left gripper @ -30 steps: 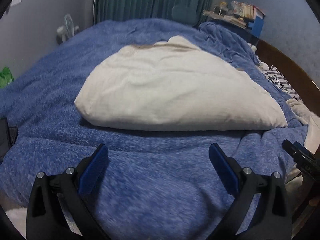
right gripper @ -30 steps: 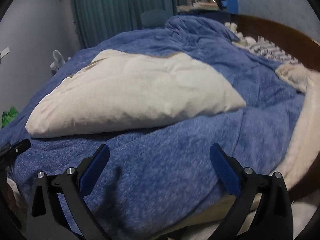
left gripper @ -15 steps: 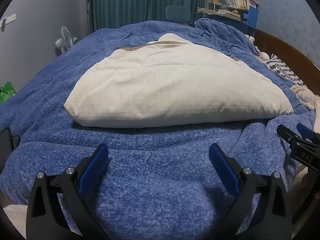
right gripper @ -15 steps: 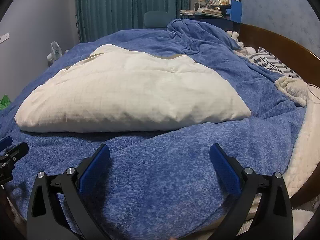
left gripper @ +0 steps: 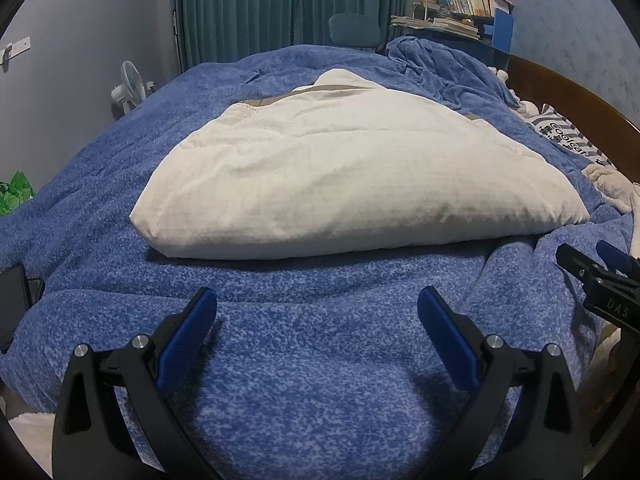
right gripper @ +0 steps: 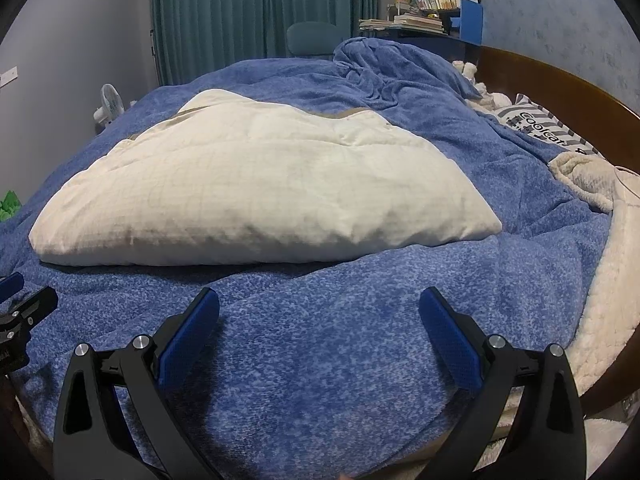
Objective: Fold large clothes
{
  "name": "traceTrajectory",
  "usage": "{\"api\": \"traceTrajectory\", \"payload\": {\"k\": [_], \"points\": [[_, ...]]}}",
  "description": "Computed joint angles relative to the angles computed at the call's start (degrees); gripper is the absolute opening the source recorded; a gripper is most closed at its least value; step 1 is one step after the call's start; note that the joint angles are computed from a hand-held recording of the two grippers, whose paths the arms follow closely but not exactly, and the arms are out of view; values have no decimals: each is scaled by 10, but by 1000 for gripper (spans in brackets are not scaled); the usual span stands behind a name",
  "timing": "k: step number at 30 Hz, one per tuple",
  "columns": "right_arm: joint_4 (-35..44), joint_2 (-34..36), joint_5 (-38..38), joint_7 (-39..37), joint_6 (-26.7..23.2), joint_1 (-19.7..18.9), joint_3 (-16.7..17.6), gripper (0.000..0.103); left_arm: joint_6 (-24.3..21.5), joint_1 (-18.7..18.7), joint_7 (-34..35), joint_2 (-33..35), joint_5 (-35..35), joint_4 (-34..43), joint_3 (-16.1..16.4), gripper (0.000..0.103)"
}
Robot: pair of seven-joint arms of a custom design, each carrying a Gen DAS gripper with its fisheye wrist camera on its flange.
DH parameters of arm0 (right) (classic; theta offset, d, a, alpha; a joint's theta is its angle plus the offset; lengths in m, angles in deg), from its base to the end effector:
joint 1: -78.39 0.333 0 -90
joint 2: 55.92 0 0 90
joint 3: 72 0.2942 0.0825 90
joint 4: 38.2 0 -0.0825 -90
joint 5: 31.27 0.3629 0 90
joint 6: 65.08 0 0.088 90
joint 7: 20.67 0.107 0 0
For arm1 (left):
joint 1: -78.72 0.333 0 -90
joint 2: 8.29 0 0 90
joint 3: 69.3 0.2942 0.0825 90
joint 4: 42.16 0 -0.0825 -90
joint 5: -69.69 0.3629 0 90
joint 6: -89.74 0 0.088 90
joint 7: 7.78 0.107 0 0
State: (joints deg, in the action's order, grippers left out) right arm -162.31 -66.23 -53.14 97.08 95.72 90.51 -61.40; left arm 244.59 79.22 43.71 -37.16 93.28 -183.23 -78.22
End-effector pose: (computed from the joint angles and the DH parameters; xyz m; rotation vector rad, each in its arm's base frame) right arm 0.4811 0.2270 0.5522 -1.8799 1.4884 -0.7016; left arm 0.4273 -0.0847 0.5442 -1.8958 1.5389 -0.6749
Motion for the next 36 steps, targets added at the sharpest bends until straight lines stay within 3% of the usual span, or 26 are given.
{"api": "traceTrajectory", "payload": {"k": [36], "points": [[-6,3,13,-15,3,0,-5,97,-6,-6,15,17,-26,11,9,96]]}}
